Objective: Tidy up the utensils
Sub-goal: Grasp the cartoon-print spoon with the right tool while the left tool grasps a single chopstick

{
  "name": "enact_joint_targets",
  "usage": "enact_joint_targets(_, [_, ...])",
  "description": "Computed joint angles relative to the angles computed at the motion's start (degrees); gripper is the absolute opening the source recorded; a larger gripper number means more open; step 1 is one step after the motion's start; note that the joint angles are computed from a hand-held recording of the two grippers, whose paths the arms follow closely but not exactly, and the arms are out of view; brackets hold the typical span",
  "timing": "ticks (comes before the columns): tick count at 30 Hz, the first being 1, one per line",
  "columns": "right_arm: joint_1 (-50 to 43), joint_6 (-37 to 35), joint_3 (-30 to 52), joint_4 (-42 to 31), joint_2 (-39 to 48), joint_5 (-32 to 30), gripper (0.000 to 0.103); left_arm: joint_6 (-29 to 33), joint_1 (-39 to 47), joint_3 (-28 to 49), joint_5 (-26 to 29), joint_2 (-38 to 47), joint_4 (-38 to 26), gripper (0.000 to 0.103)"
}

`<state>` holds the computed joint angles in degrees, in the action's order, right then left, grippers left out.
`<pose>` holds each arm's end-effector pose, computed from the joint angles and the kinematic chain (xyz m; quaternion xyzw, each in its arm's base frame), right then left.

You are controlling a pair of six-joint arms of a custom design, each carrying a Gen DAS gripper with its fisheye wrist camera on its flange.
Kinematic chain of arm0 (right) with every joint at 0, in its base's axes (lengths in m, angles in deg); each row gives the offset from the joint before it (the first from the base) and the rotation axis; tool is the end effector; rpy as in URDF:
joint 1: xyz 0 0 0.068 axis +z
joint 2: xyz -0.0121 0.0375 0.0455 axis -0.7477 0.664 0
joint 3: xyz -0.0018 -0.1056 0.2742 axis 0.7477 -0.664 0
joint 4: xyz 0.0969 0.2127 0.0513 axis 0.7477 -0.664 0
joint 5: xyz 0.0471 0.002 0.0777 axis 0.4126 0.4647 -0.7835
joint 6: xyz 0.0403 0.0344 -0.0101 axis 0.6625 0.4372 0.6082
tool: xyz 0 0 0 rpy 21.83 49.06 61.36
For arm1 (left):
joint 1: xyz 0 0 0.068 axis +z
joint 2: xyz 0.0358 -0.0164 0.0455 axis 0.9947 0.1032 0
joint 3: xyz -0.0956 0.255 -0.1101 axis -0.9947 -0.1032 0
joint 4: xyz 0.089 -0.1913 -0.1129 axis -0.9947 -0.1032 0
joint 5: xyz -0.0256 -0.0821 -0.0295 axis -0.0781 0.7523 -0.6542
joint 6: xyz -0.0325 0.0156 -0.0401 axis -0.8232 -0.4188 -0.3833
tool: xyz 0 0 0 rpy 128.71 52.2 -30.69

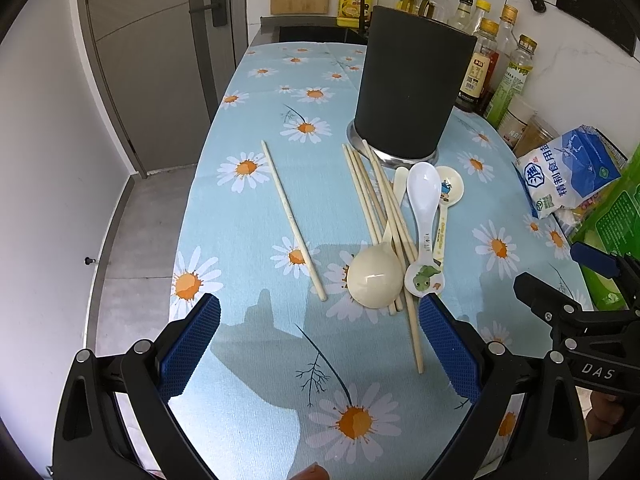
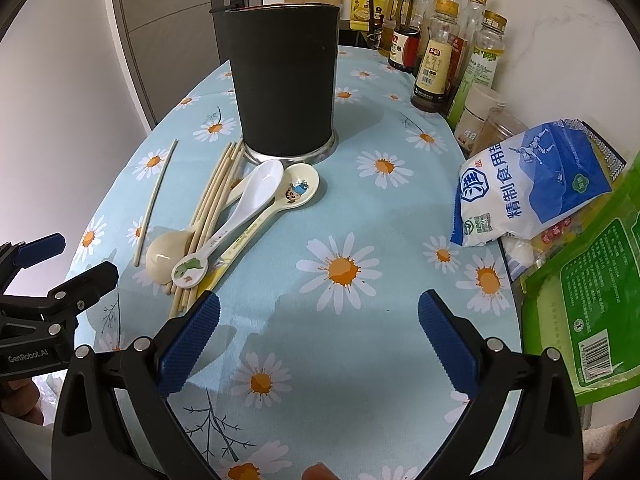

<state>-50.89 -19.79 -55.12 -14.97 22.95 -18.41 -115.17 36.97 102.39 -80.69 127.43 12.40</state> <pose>0.2127 -0.0051 0.1002 -0.0891 0.9471 0.0182 0.3078 0.1974 -0.1938 0.1085 0.0221 0.9542 -0.0338 0.2966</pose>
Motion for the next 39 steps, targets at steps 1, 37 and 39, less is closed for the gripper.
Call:
enact_joint_targets(1, [-0.04,-0.04,0.04,0.01,0.05,0.05,0.098,-0.08,0.04,-0.01,0.14,0.07,0.04,0.097])
enact_joint_targets(37, [1.7,1.75,23.22,-12.57,17.12,-1.51,0.098,7.34,16.01,10.81,7.58,13.3,-3.13,0.097])
enact_joint_targets(39, [2.25,1.69,24.23,-13.26,17.32,-1.58,0.098,7.77,16.54,12.11,7.65,14.03,-3.95,0.097])
